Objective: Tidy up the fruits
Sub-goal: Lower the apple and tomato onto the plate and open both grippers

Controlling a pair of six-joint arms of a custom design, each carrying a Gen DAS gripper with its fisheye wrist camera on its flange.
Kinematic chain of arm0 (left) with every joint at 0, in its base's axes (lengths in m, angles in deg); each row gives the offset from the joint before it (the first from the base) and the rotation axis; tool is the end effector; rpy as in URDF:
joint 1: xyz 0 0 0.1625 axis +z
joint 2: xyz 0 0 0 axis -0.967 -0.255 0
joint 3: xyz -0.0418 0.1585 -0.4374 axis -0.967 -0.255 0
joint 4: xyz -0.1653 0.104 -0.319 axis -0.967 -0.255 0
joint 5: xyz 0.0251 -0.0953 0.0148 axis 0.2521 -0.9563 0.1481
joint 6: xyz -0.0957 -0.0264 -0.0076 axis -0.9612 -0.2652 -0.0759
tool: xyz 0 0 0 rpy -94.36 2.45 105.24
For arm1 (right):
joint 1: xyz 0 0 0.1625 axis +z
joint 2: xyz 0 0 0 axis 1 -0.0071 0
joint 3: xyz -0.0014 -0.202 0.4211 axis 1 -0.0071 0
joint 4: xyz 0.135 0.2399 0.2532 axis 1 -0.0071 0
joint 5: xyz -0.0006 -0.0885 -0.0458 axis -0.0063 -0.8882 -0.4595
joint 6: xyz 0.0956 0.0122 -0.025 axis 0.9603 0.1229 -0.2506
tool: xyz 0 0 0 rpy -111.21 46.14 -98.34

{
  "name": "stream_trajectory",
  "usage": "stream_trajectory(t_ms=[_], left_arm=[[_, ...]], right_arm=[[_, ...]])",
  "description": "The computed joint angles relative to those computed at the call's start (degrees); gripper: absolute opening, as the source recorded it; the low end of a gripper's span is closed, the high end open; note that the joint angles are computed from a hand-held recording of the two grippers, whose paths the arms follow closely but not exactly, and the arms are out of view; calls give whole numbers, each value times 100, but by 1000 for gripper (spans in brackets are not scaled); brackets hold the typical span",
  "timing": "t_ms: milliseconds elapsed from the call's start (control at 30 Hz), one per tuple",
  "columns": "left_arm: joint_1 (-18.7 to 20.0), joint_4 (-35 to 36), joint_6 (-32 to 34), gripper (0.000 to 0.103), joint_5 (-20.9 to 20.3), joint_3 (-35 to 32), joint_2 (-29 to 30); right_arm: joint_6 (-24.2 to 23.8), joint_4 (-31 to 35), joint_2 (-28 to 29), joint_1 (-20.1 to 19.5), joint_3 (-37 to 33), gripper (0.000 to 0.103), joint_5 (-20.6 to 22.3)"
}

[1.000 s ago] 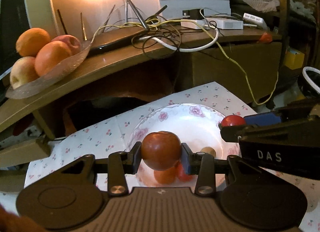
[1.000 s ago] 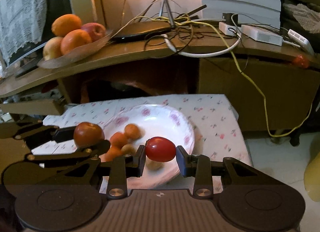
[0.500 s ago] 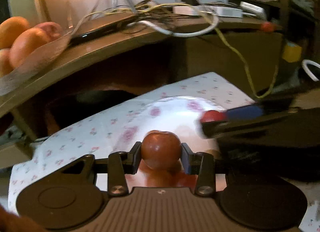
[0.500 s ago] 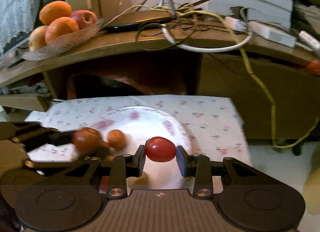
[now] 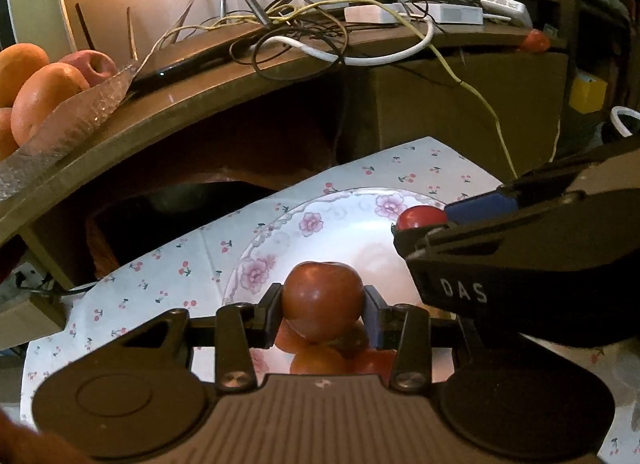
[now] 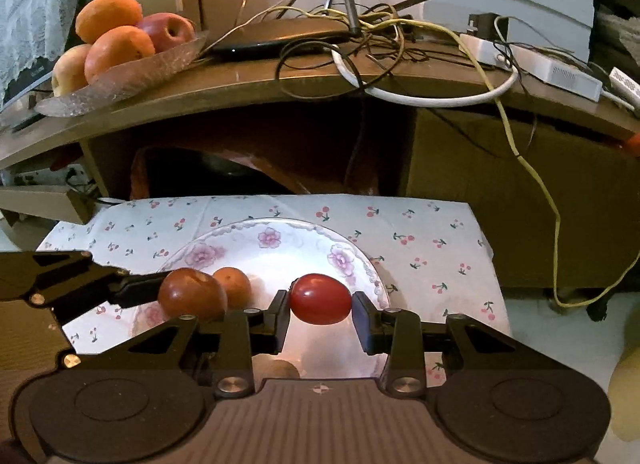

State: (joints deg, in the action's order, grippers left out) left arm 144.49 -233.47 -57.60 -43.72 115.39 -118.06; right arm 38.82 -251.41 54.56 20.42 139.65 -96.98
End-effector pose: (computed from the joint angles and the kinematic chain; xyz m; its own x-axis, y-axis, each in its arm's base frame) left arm -0.0086 -0.6170 0.2320 -0.6068 0.0014 -0.7949 0.5663 0.7025 -0.4310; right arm 0.3495 -0.6853 -0.0921 -0.6396 -0.5341 0.5529 -0.7376 0.6289 -0.2457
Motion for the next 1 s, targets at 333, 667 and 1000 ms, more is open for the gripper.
stream_trajectory(t_ms=[333, 667, 1000], left_arm=[[20, 97, -103, 54, -111, -21, -19], [-41, 6, -112, 58, -26, -10, -30], [-220, -414, -312, 61, 422, 244, -318]], right_arm=[[197, -32, -67, -39, 32, 44, 133], [342, -289, -146, -46, 135, 45, 97], [359, -609, -414, 25, 573, 46, 46]])
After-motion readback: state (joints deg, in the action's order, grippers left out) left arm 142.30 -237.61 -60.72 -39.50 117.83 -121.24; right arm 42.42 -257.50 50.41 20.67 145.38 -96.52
